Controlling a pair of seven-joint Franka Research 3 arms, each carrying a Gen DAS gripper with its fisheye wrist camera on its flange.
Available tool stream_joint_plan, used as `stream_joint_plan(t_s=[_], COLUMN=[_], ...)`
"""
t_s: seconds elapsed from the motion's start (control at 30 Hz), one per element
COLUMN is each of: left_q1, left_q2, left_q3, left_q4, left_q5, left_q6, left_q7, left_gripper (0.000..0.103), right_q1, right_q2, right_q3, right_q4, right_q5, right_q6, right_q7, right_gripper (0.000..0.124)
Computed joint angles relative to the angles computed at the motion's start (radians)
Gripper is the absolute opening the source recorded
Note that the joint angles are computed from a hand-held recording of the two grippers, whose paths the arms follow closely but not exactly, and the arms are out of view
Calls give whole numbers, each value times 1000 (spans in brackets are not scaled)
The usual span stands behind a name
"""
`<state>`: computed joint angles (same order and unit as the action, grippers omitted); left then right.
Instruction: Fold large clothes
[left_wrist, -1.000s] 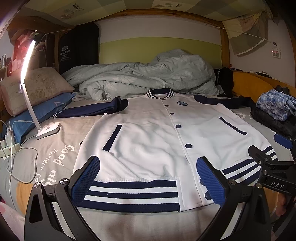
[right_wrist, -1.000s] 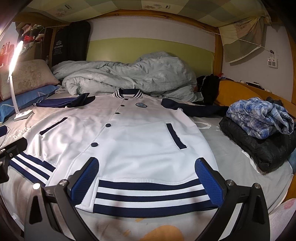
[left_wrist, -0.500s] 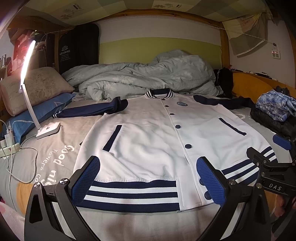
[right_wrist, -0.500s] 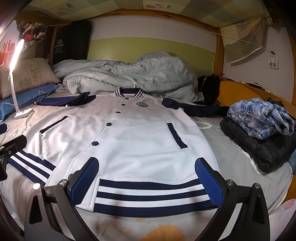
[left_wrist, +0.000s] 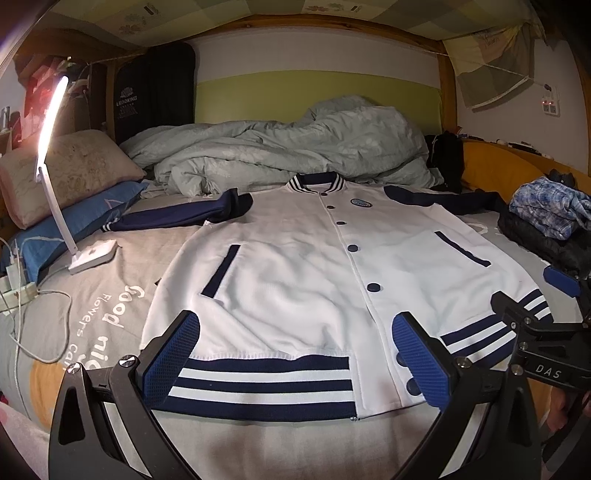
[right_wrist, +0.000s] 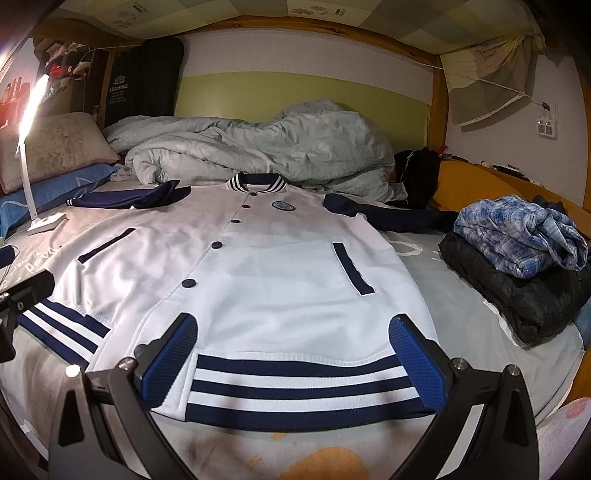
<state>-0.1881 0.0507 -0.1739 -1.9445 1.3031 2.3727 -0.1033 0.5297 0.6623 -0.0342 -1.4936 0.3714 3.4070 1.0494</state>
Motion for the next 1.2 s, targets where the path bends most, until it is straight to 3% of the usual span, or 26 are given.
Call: stream_joint_plan(t_s=[0.23, 0.37, 0.57, 0.63, 0.7, 0.73, 0.93, 1.07, 1.2], left_q1=[7, 4, 12, 15, 16, 15, -1, 10, 11], left_q2=[1, -1, -5, 1, 12, 21, 76, 96, 138], left_q3=[4, 3, 5, 6, 7, 6, 14, 21, 15], left_q4=[-1, -3, -7, -3, 6, 15, 62, 73, 105], left_q5=[-16, -8, -22, -38, -65, -84, -226, -367, -531], left_q6=[27, 3, 23, 35, 52, 55, 30, 39, 5], left_q7=[5, -15, 7, 31, 87, 119, 287, 414, 637], left_gripper=[103, 103, 103, 103, 103, 103, 102, 102, 102], right_q1=[-11, -54, -79, -82, -149, -156, -115, 43, 33], right_q2=[-8, -17, -30, -38, -45, -48, -50, -12, 40], right_q3=[13, 68, 95, 95, 173, 179, 136, -79, -111], right_q4=[-7, -18, -34, -37, -35, -34, -13, 18, 149], right_q5=[-8, -33, -62, -83, -149, -170, -262, -379, -388], right_q6=[3, 16, 11, -25, -101, -138, -406, -433, -564], right_q7=[-4, 1, 1, -15, -47, -66, -183, -61, 91], right_gripper=[103, 103, 103, 103, 103, 103, 103, 103, 103])
